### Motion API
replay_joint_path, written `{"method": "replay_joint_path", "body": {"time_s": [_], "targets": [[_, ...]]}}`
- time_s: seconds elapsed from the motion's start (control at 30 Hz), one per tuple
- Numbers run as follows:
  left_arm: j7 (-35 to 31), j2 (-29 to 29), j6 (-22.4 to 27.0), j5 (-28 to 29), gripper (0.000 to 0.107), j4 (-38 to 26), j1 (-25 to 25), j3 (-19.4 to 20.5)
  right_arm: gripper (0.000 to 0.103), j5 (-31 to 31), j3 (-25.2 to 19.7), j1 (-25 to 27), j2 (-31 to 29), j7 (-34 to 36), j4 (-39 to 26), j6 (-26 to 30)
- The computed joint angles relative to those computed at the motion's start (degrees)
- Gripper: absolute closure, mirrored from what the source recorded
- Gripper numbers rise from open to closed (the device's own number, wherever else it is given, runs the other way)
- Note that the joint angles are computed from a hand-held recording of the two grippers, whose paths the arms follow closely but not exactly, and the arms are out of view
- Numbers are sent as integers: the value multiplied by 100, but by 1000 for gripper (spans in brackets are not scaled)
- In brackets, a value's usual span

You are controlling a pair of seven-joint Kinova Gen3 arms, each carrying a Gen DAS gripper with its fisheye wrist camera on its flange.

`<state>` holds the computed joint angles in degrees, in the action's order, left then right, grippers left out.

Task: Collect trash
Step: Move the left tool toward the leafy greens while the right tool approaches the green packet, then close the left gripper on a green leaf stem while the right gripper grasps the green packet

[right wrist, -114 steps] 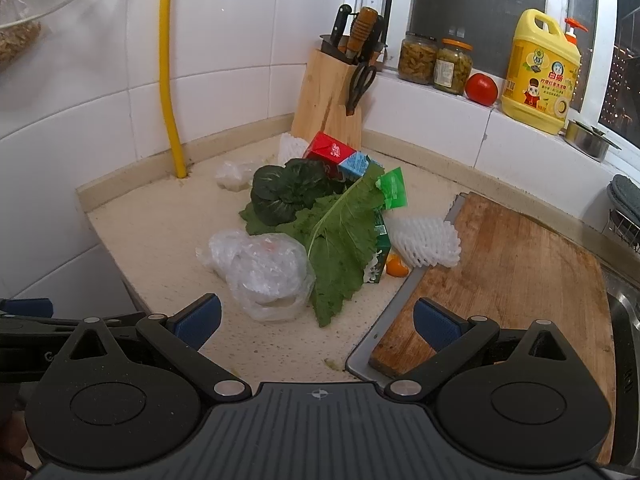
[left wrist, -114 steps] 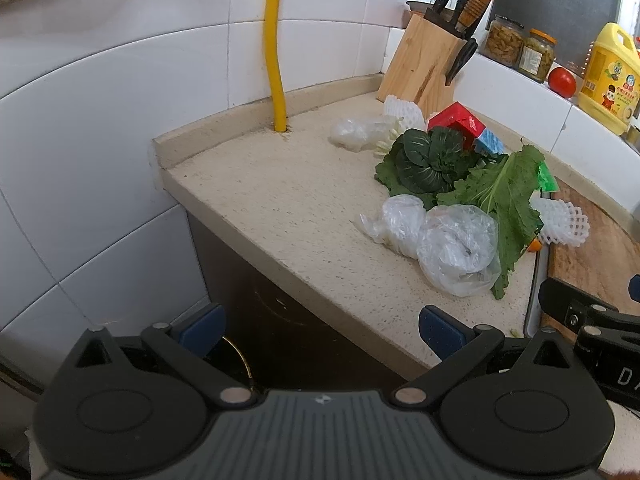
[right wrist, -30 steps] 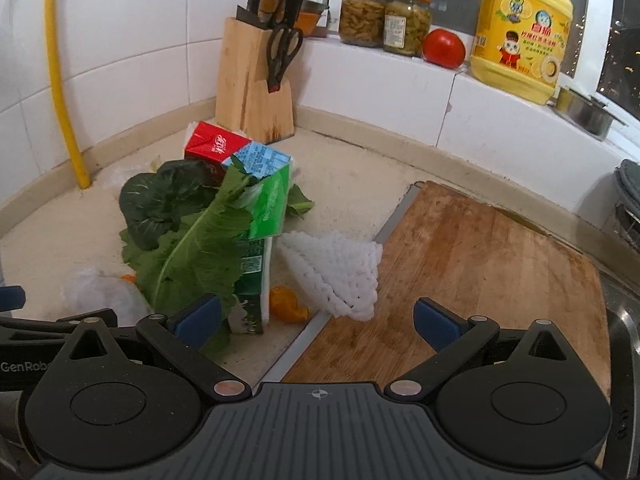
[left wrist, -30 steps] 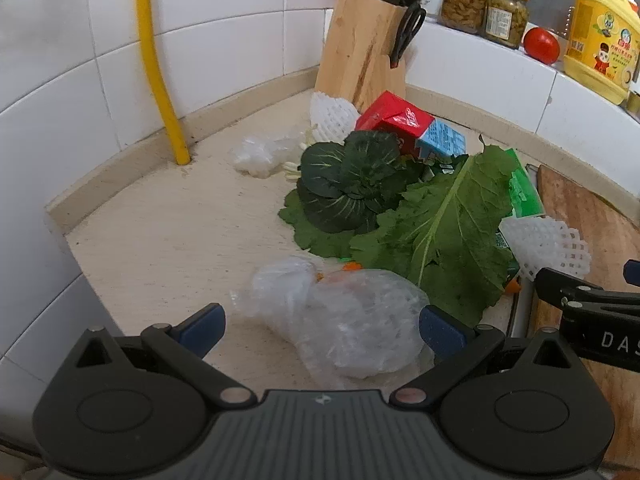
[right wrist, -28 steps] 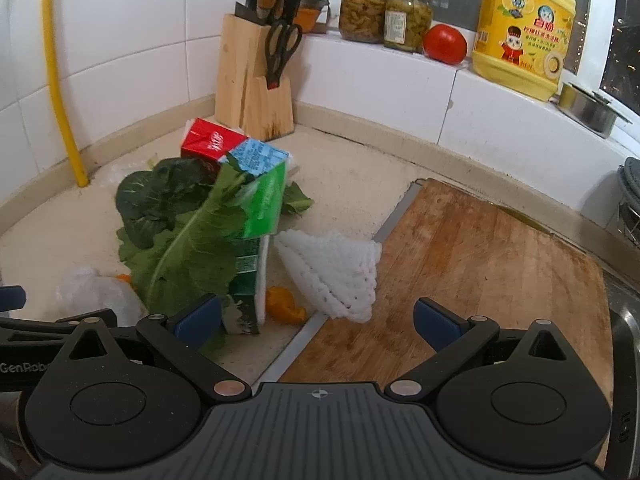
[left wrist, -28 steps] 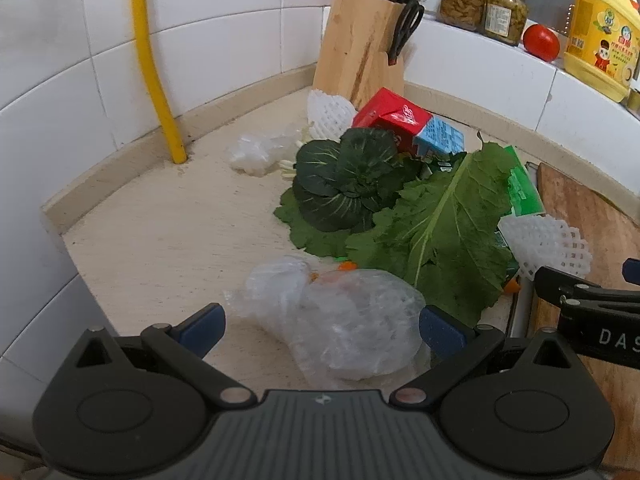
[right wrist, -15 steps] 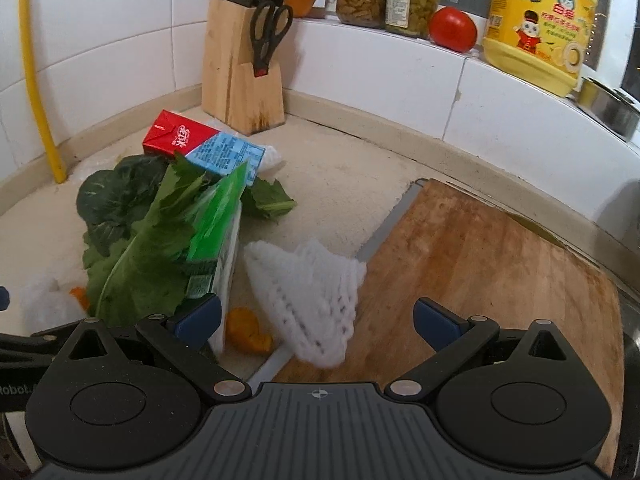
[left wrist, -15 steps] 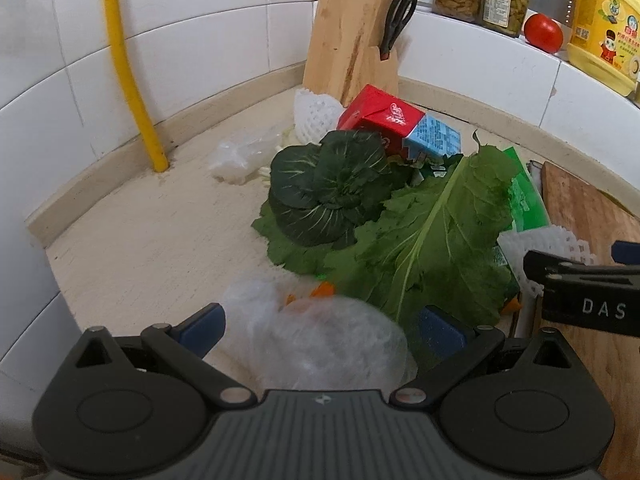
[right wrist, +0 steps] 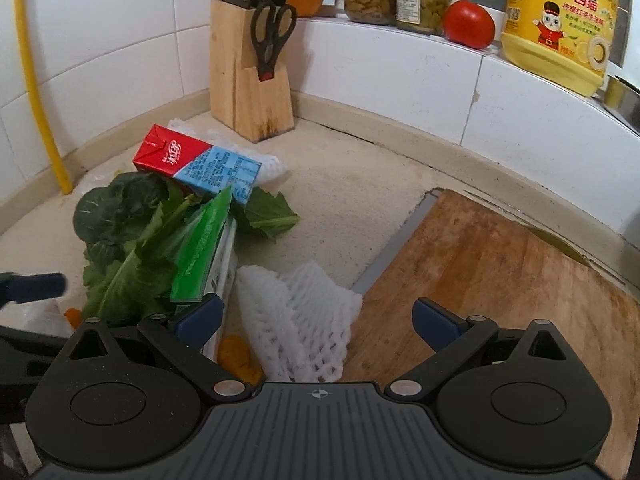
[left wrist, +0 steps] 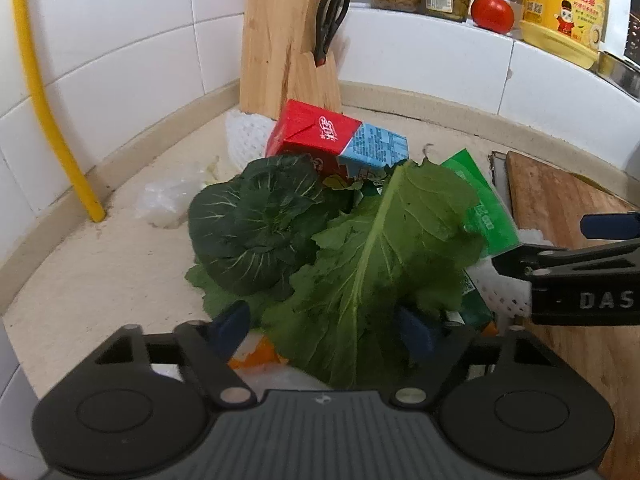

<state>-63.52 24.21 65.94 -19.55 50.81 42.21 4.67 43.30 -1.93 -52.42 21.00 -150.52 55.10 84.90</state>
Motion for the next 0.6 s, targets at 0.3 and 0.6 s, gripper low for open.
{"method": "replay_joint_path", "body": {"time_s": [0.3,0.6], "targets": [[-394,12,291,913,83,-197,-483,211,1,-82,-82,280,-187,190,231,-442],[-432,-411,52,1297,100,180,-812,287,1,95,-17,336,-13,1063,-39,-687]]}}
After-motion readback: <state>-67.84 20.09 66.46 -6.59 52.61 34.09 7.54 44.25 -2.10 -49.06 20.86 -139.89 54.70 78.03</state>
